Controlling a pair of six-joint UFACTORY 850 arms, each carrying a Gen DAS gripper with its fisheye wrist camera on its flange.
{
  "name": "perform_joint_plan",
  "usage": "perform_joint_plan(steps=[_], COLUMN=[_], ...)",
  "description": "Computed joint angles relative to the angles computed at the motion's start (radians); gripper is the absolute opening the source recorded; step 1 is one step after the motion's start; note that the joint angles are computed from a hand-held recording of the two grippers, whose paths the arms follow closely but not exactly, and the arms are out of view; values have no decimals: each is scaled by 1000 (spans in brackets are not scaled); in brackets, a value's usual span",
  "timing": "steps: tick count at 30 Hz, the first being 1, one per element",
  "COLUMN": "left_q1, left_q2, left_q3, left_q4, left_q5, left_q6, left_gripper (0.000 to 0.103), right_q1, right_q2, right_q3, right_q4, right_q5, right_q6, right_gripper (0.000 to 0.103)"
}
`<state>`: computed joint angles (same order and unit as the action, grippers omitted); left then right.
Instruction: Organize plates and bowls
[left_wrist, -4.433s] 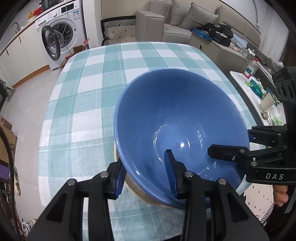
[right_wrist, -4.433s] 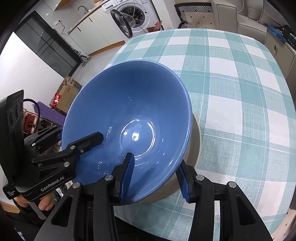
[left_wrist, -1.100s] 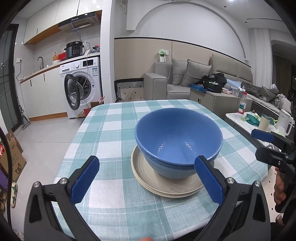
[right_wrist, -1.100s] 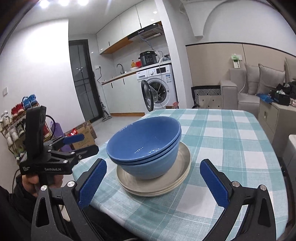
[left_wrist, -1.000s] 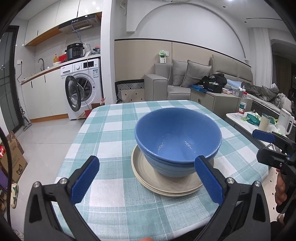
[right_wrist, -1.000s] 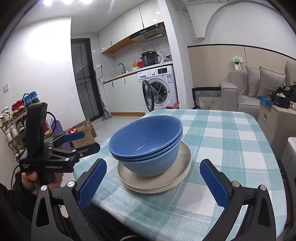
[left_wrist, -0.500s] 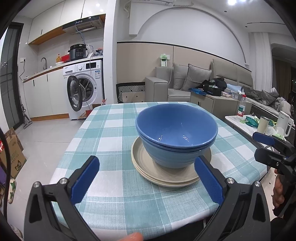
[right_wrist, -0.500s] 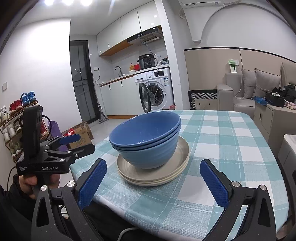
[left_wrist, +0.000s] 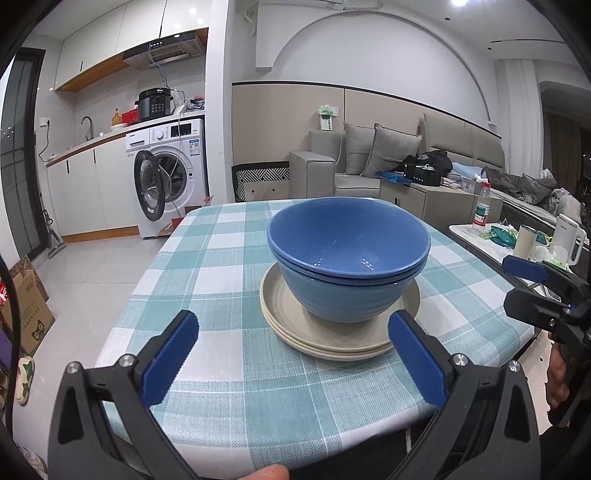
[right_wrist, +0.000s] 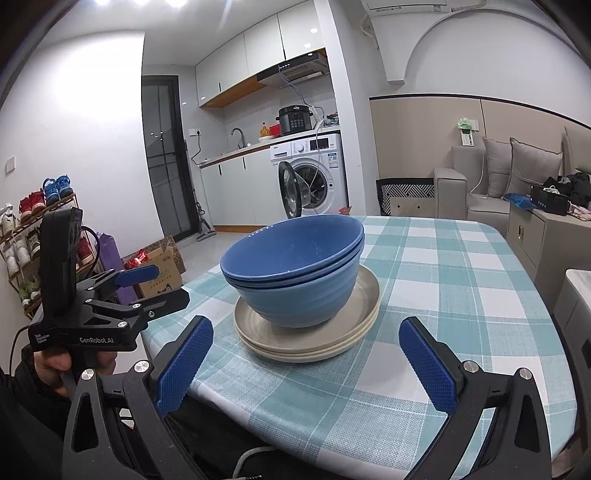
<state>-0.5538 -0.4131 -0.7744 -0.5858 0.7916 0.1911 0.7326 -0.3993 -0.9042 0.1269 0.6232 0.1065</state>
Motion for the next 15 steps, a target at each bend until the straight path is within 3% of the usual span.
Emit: perform_joint_plan(steps=[15], left_q1=[5], left_q2=[5], left_q3=[4], left_q4=[19], left_q5=[-4], left_q6=[-17], left_gripper=[103], right_q1=[1], right_q2=[-2], right_q3=[-3], right_q4=[-20], right_q5=[-11], right_q6=[9], right_gripper=[102])
